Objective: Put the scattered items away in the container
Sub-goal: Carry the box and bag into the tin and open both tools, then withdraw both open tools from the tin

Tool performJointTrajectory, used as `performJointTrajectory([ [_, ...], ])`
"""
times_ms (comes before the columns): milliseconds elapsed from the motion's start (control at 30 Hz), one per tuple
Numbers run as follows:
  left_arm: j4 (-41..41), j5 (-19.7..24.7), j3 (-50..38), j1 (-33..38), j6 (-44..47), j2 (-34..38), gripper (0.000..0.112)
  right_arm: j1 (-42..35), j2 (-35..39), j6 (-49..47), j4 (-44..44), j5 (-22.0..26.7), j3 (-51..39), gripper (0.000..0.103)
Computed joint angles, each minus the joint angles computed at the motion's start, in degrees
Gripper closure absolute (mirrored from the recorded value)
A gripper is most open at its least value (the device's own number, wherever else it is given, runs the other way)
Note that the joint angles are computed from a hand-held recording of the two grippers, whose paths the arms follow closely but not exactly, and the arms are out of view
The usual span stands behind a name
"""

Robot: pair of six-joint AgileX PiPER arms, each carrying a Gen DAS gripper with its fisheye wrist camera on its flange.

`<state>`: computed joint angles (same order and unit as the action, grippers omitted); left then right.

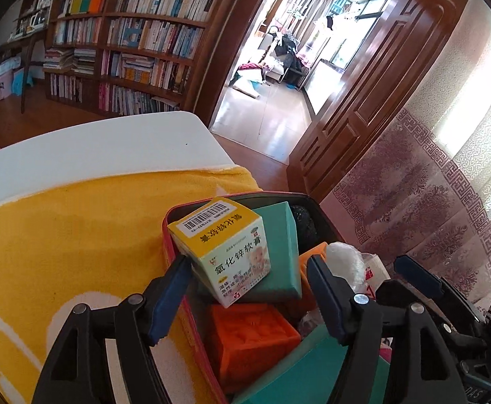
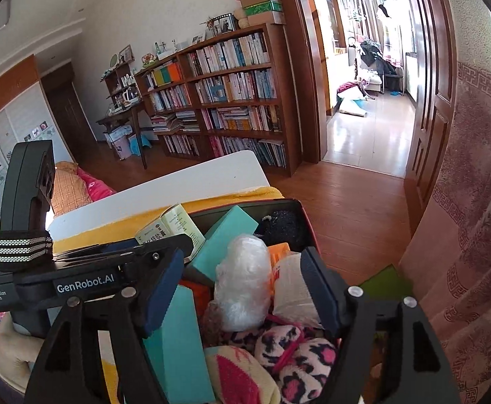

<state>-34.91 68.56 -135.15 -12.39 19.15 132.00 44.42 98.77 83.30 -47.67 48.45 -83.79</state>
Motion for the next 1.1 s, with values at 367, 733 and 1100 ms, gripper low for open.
performJointTrajectory([
  [367, -1.4, -16.9, 32.3, 0.3, 11.5, -22.5, 0.011, 5.8, -11.3, 13.4, -5.3, 2.1, 11.1, 0.023],
  [733, 5.8, -36.2, 66.8, -2.1, 13.0, -49.0, 0.010, 20.5, -15.6, 15.9, -5.5, 12.5, 16.6, 0.021],
  [1100, 21.4, -36.0, 76.4, -10.9, -3.4, -57.4, 0.010, 29.1, -16.1, 23.4, -4.4, 17.0, 20.2, 0.021],
])
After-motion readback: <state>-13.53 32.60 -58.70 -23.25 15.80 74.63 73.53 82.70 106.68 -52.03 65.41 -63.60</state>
